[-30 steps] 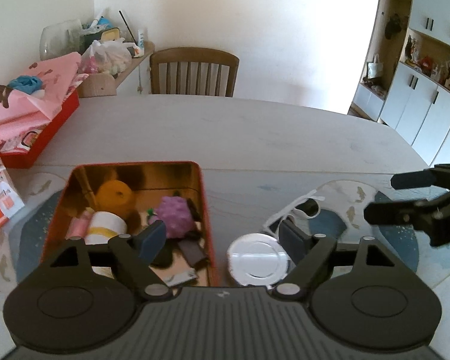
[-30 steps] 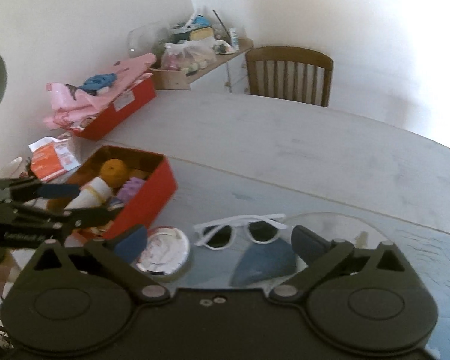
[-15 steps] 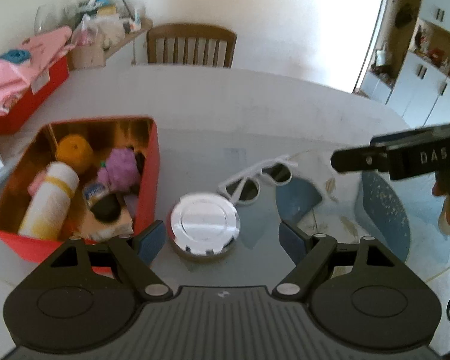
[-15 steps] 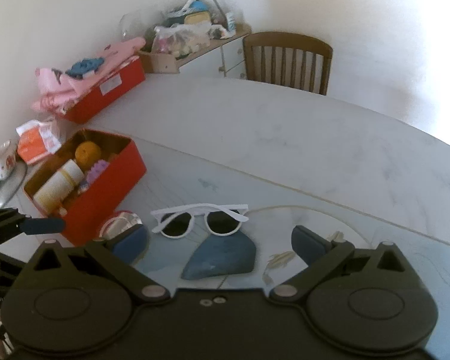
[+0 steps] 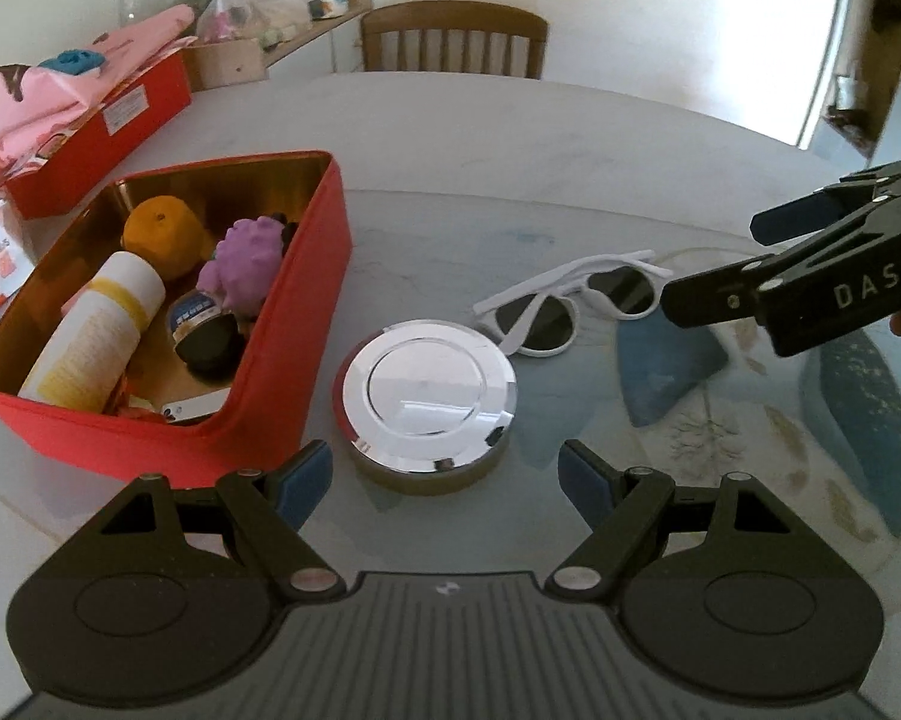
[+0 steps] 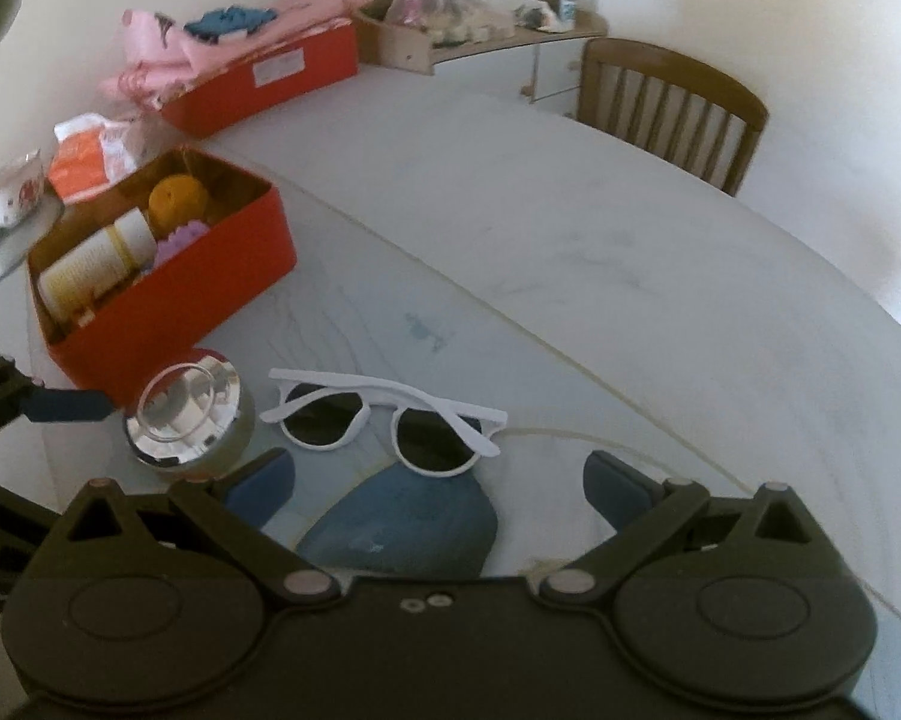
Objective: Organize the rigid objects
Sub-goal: 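Move left tool to the silver round tin while right tool approaches the white sunglasses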
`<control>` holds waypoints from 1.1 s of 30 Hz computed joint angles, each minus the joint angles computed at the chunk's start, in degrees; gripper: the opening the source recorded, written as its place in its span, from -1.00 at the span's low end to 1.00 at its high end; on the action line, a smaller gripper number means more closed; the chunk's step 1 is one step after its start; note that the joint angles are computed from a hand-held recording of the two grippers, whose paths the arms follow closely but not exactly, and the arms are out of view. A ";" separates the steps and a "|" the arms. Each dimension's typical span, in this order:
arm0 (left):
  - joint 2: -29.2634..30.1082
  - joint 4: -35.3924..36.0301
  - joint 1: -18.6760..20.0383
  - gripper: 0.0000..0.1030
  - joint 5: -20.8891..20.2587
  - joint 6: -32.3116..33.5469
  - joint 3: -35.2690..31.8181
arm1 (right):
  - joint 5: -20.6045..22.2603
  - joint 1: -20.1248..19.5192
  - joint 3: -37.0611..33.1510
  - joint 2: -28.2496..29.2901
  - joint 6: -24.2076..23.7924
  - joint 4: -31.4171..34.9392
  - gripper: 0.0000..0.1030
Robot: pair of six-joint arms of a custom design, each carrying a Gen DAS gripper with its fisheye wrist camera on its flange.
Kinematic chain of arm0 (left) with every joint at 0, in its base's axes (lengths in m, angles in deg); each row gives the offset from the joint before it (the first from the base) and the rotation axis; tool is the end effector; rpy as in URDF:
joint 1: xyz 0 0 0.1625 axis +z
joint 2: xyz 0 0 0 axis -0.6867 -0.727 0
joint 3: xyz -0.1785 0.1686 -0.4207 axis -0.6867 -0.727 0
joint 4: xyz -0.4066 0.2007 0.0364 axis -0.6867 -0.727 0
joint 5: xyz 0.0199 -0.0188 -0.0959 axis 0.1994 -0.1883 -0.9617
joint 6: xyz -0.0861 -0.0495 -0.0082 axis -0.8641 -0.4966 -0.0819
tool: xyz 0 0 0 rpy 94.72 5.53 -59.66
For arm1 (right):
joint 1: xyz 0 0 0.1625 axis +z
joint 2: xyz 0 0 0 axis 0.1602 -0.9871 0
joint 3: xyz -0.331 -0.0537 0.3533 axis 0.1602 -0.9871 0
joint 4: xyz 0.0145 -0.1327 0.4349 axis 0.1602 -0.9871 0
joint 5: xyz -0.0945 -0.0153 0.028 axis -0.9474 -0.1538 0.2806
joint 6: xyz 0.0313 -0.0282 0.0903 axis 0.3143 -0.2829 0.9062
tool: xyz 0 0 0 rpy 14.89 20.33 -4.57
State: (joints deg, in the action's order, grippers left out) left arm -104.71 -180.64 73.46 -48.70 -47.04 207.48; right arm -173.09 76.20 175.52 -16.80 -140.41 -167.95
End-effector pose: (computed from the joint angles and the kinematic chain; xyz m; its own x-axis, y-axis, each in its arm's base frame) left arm -0.1915 -0.3634 -0.0166 -0.6742 -0.1638 -0.7201 0.3688 0.7701 -0.5205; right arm 0.0715 -0.5096 0.1450 -0.4869 -0.7351 0.4718 -0.8379 0.5456 -0.0148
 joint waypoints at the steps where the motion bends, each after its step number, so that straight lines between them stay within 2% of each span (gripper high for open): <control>1: 0.21 0.92 0.24 0.60 0.31 -0.54 -0.36 | -0.33 0.02 -0.31 0.67 -0.91 -0.27 0.98; 5: 1.28 1.75 1.42 0.60 1.66 -0.46 -1.60 | -0.91 -0.21 -1.34 3.80 -5.85 -3.63 0.94; 10: 1.76 4.06 2.56 0.60 2.96 -2.46 -2.84 | -0.32 -1.14 -3.06 5.46 -3.29 -2.93 0.82; 17: 2.33 4.49 3.72 0.60 3.56 -3.43 -3.54 | 1.03 -1.75 -3.24 7.64 -5.13 -6.09 0.52; 21: 2.50 5.48 3.83 0.60 3.82 -4.64 -4.04 | 2.39 -2.22 -3.81 7.78 -4.78 -4.83 0.48; 24: 2.47 6.92 3.86 0.60 3.82 -6.36 -4.66 | 3.73 -2.55 -3.63 7.54 -5.24 -4.25 0.33; 27: 2.80 5.08 3.81 0.60 3.76 -5.55 -4.51 | 4.88 -2.90 -3.08 6.93 -6.35 -3.75 0.12; 33: 2.39 7.57 3.84 0.49 4.08 -7.68 -4.93 | 5.44 -3.29 -2.37 6.12 -6.39 -3.52 0.10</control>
State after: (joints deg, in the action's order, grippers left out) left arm -102.31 -173.06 77.30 -44.62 -54.73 202.55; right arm -167.65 72.91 173.15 -10.68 -146.79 -171.47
